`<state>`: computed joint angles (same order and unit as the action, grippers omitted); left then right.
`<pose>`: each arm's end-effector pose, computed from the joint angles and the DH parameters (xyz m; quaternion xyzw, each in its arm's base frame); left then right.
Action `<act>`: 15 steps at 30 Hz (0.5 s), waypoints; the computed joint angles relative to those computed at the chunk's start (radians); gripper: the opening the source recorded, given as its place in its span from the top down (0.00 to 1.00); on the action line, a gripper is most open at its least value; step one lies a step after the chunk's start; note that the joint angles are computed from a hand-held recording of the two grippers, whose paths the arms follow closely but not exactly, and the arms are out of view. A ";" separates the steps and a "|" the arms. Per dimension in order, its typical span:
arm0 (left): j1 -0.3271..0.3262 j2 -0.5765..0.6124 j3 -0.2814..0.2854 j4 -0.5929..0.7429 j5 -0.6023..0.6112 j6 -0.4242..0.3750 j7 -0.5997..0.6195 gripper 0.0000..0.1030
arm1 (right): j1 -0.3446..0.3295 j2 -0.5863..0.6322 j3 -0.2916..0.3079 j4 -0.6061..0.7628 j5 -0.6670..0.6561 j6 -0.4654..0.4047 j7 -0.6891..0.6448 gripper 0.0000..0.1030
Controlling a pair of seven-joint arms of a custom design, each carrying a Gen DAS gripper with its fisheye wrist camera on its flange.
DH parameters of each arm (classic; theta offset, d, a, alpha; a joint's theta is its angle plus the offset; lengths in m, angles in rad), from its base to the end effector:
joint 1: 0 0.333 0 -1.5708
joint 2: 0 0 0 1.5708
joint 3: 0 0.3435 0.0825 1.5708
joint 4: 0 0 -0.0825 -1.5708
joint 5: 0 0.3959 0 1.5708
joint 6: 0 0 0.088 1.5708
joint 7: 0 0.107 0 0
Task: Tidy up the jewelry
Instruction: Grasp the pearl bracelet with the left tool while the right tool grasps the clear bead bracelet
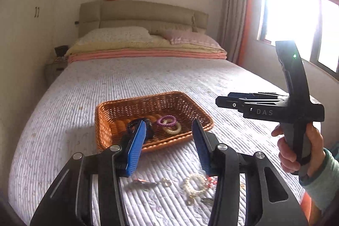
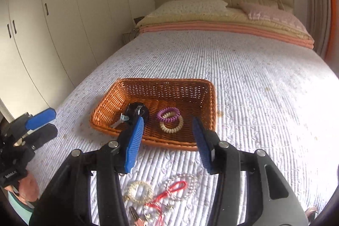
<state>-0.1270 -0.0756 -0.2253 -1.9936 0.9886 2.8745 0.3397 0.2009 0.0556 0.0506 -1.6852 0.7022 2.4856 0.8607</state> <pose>0.5329 -0.2509 0.6089 -0.6137 0.5955 -0.4034 0.3256 0.6234 0.1562 0.6657 -0.7806 0.4320 -0.1339 0.4315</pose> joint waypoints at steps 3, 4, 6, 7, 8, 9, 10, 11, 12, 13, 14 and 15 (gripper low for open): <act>-0.008 -0.021 -0.013 -0.020 0.021 0.000 -0.016 0.57 | -0.001 -0.053 -0.005 -0.072 0.032 0.029 -0.053 0.56; -0.010 -0.024 -0.018 -0.027 0.023 -0.001 -0.018 0.57 | 0.000 -0.070 -0.007 -0.097 0.040 0.038 -0.066 0.56; -0.015 -0.026 -0.024 -0.039 0.017 -0.002 -0.015 0.57 | 0.003 -0.092 -0.015 -0.140 0.062 0.051 -0.095 0.56; -0.019 -0.023 -0.027 -0.047 0.011 -0.001 -0.015 0.57 | 0.004 -0.101 -0.020 -0.155 0.067 0.050 -0.103 0.56; -0.022 -0.021 -0.028 -0.053 0.002 -0.001 -0.011 0.57 | 0.005 -0.104 -0.024 -0.170 0.068 0.054 -0.106 0.56; -0.027 -0.014 -0.027 -0.060 -0.014 0.000 -0.002 0.57 | 0.003 -0.109 -0.029 -0.184 0.072 0.050 -0.110 0.56; -0.030 -0.011 -0.026 -0.067 -0.029 0.003 0.007 0.57 | 0.002 -0.107 -0.033 -0.190 0.074 0.043 -0.107 0.56; -0.034 -0.002 -0.023 -0.073 -0.050 0.006 0.019 0.57 | -0.001 -0.107 -0.038 -0.196 0.078 0.033 -0.105 0.56; -0.038 0.006 -0.020 -0.078 -0.074 0.011 0.034 0.57 | -0.004 -0.100 -0.041 -0.199 0.078 0.022 -0.100 0.56; -0.043 0.018 -0.016 -0.082 -0.105 0.016 0.058 0.57 | -0.006 -0.100 -0.043 -0.210 0.076 0.021 -0.095 0.56; -0.046 0.029 -0.014 -0.081 -0.119 0.015 0.069 0.57 | -0.009 -0.091 -0.043 -0.213 0.066 0.023 -0.083 0.56; -0.049 0.040 -0.011 -0.082 -0.137 0.016 0.081 0.57 | -0.011 -0.088 -0.042 -0.220 0.061 0.025 -0.078 0.56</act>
<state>-0.1761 -0.0356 -0.2358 -2.0754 0.8520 2.8903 0.4202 0.1902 -0.0321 0.0084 -1.9054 0.7636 2.5103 0.7829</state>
